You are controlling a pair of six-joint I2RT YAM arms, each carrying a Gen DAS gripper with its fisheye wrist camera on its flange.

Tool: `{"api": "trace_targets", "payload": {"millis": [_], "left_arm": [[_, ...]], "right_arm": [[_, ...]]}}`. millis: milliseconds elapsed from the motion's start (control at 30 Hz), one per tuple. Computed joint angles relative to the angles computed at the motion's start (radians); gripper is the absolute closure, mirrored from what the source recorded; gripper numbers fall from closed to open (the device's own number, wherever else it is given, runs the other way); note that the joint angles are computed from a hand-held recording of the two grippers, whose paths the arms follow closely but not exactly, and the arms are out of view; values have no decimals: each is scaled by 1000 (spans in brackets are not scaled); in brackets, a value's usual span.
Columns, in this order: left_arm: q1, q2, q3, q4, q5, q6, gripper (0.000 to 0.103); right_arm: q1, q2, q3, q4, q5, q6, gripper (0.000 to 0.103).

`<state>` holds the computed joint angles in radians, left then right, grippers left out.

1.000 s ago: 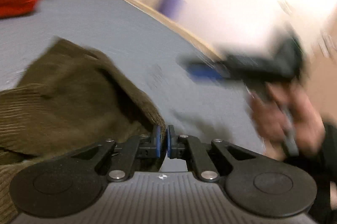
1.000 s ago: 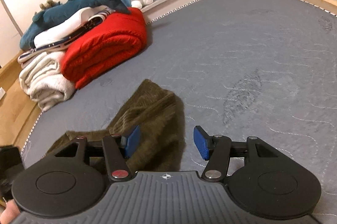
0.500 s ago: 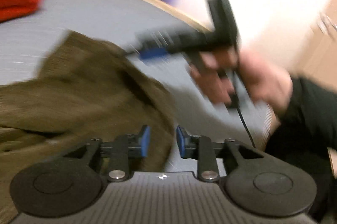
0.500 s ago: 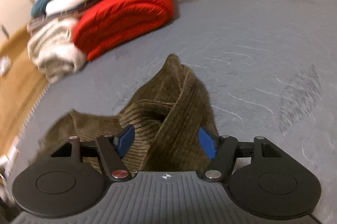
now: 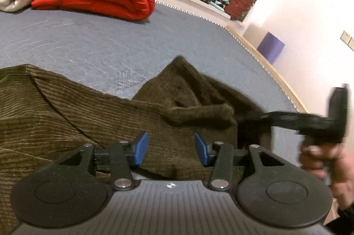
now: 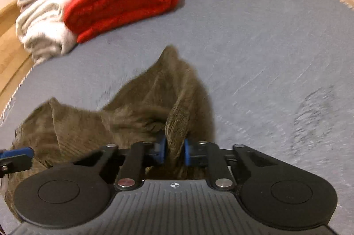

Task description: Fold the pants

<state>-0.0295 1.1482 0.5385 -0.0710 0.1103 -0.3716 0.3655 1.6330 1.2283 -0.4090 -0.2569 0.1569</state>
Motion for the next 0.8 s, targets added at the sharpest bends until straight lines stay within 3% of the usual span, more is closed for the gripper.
{"api": "trace_targets", "payload": {"millis": [100,200,300,367,433,500,633,800], "left_arm": [[-16,-23,14,-20,-14,-8,52],[-30,-38,13,-26,-18,-19,52],[-34,-48,4,-29,-16,-19,49],[-50,-53,5,-41,-34,-20,47],[-66,-44,5,-45,-54,-27,44],[-86,-35,15,-60,-81,-39,42],[-107,-21,19,-61,-127,-71,39],[-100,-32,21,-79,-154,-96,37]], "right_arm": [[-86,-137,-23,-32,-107,20,92],[-164,-287,-35,-136,-205,-63,92],[-241,-398,-21,-335,-266,-228,92],[-300,-387,33,-565,-312,-466,92],[-347,-359,40,-698,-304,-644,89],[-390,-369,-9,-676,-259,-666,82],[-470,-329,-26,-518,-277,-482,27],[-423,-204,-43,-280,-211,-240,22]]}}
